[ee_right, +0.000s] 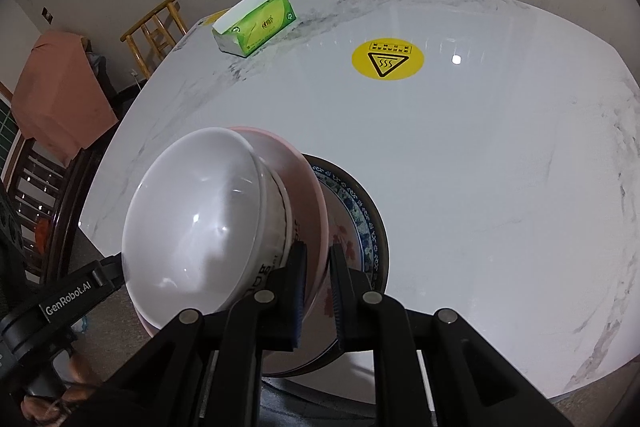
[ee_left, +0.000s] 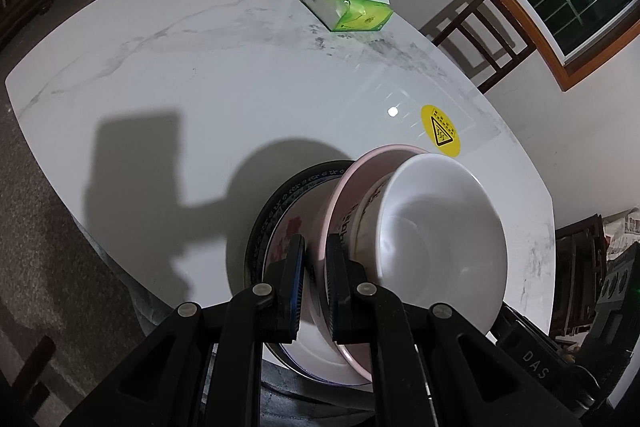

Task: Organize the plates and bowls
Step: 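Lower the pink bowl stack onto the pink-flowered plate and open both tools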

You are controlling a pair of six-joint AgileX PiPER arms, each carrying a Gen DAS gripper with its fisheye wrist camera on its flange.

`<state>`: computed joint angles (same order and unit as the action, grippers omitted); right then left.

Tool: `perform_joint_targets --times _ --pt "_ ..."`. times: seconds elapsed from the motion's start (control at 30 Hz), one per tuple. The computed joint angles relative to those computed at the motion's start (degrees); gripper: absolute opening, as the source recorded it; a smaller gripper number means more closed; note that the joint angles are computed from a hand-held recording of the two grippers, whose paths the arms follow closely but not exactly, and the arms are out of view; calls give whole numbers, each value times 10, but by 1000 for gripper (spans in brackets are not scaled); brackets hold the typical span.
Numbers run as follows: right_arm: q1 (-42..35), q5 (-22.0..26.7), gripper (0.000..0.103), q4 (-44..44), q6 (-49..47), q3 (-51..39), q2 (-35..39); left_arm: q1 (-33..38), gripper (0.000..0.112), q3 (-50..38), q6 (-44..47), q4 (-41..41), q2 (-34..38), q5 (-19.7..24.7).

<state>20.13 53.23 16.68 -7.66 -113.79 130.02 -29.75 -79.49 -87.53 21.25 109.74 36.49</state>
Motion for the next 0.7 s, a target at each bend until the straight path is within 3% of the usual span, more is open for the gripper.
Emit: perform_joint_targets --times 0.6,0.7 --pt "0 -15 14 4 -7 19 -12 3 8 16 -4 3 -9 -18" --pt "-1 -18 25 -7 1 22 -13 -1 13 14 -9 14 -9 -10"
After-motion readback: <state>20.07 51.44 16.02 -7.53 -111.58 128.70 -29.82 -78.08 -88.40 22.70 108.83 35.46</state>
